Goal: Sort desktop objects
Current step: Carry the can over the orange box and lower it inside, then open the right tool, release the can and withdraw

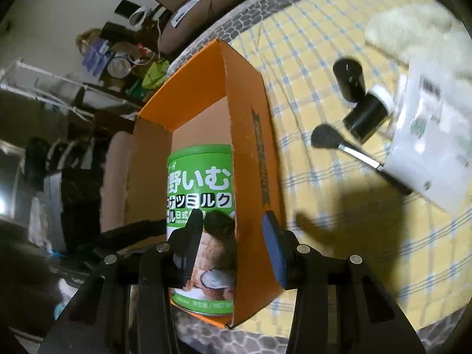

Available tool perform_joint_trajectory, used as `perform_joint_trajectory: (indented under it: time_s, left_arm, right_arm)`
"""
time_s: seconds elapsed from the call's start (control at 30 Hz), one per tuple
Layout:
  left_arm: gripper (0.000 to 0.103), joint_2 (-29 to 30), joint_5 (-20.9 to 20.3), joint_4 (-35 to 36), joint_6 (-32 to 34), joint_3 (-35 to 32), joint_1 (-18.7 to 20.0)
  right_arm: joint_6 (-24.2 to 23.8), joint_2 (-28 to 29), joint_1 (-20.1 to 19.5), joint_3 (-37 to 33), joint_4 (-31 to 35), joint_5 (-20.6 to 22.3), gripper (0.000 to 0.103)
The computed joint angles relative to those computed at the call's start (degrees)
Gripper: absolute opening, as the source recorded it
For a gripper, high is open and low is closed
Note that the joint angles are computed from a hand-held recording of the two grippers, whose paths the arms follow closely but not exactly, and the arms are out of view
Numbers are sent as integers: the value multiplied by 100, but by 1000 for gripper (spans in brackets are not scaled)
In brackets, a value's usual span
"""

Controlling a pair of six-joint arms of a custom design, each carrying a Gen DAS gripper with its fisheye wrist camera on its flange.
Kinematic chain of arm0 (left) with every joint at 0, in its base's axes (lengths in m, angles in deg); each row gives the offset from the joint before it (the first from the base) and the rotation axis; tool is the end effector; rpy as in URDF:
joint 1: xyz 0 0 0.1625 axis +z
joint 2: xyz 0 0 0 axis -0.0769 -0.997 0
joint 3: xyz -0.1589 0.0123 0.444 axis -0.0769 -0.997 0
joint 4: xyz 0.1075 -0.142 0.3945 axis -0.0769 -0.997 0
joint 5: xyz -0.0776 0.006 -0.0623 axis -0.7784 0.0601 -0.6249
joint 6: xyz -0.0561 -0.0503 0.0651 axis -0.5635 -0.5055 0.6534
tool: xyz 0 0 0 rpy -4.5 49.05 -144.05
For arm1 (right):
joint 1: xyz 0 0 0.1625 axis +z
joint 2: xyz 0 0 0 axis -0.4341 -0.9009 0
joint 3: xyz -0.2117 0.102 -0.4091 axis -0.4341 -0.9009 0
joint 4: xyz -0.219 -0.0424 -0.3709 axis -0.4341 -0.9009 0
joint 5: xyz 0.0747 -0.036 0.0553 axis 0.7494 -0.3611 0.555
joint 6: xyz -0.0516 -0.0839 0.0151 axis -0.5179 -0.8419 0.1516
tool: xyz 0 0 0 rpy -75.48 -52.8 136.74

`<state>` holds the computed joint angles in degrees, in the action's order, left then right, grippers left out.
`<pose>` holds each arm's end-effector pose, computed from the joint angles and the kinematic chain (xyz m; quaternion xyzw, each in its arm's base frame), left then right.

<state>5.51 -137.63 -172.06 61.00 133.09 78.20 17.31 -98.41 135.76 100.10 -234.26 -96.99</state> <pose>-0.0357 -0.6572 0.2644 0.1567 0.9834 0.0348 0.0851 0.3243 -0.5877 0.0211 -0.0200 -0.9751 0.2031 0.0865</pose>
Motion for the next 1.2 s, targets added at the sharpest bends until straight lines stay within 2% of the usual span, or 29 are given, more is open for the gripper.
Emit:
perform_joint_trajectory:
  time_s: [0.1, 0.17, 0.23, 0.27, 0.47, 0.67, 0.87, 1.07, 1.2]
  left_arm:
    - [87, -105, -67, -177, -112, 23, 27]
    - [87, -238, -91, -317, -168, 100, 37]
    - [88, -410, -90, -435, -174, 205, 43]
    - [88, -516, -64, -493, -166, 272, 41]
    - [88, -997, 92, -716, -227, 654, 39]
    - [92, -1382, 531, -1108, -218, 1194, -181]
    - [95, -1684, 984, -1490, -113, 1691, -426]
    - [96, -1864, 1265, -1735, -17, 2035, -621]
    - [96, -1924, 1257, -1792, -59, 2174, -709]
  right_arm:
    - [-181, 24, 178, -45, 65, -462, 45]
    - [-352, 18, 316, -57, 122, -845, 53]
    - [-479, 35, 436, -48, 130, -1201, 69]
    - [-561, 22, 452, -13, 101, -1282, 72]
    - [-615, 40, 584, 119, 30, -1585, 73]
    - [-747, 133, 846, 176, -96, -2016, 73]
    - [-945, 271, 1096, 238, -372, -2518, 80]
    - [-909, 291, 1158, 369, -623, -2556, 82]
    - [-888, 274, 1171, 484, -761, -2569, 82]
